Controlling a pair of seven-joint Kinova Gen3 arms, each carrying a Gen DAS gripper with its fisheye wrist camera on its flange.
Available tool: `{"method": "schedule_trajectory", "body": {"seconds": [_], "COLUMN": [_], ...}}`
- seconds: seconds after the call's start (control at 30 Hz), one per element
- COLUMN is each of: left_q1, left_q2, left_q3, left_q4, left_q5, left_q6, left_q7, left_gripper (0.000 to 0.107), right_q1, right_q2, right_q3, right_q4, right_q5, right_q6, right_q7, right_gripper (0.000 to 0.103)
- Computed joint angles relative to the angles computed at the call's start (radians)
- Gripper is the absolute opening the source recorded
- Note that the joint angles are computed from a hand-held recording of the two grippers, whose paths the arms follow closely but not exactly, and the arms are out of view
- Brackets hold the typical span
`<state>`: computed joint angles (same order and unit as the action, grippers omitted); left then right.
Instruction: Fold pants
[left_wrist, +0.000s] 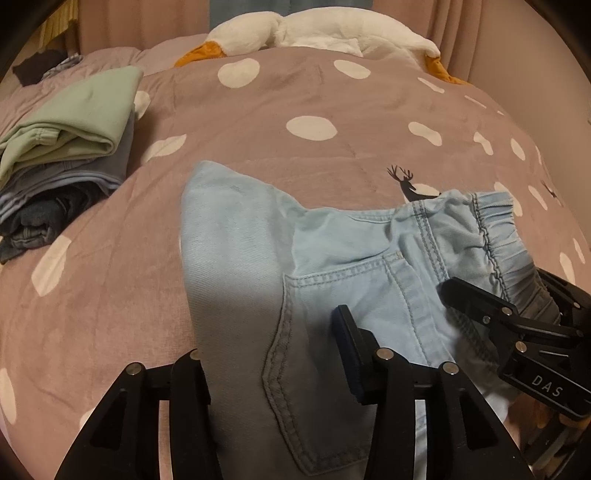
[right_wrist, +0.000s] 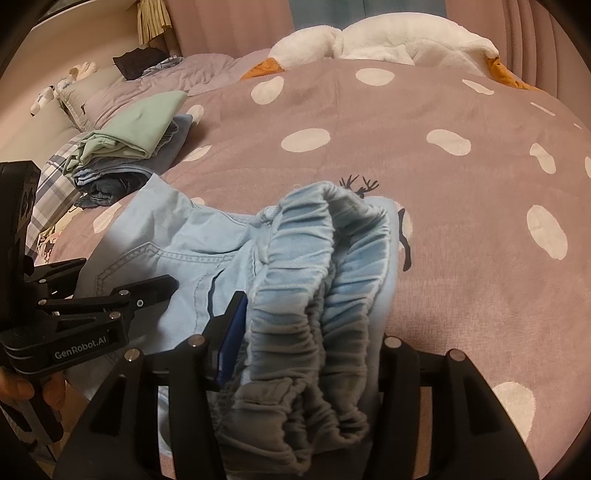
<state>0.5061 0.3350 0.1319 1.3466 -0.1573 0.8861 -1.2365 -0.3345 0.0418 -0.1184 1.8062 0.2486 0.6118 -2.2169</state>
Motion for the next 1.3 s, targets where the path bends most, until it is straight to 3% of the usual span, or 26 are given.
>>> {"method": "schedule_trajectory", "body": {"seconds": [0.23,0.37,0.87,0.97,1.3], "left_q1": [-0.006,0.0,-0.01,0.002,-0.014], "left_q2": [0.005,0.008,0.007,0.011,0.017], "left_q3": [-0.002,-0.011,-0.009,-0.019,-0.017], "left_q4": [-0.001,-0.001,0.004,-0.001,-0.009], "left_q5": [0.004,-0.011,-0.005,-0.025,-0.014], "left_q6": [-0.004,-0.003,-0.007,0.0,0.014], "left_q7": [-0.003,0.016,0.017,0.039,0.053], "left_gripper": [0.054,0.063,0.069,0.076,0.087], "right_q1": [0.003,0.006,-0.001,0.001,-0.001], "right_q2": [0.004,0.006,0.015,0.016,0.02], "right_q3": [0.002,0.005,0.009,0.011,0.014], "right_q4": [-0.005,-0.004,-0.01,-0.011,-0.017], "right_q5": [-0.007,-0.012,0.031,0.028,0.043], "right_q6": [0.001,-0.002,0.014,0.015,0.028], "right_q7": [0.007,0.01,-0.034,-0.034,-0.057], "right_gripper": [0.054,0.056,0.068,0.07,0.077]}}
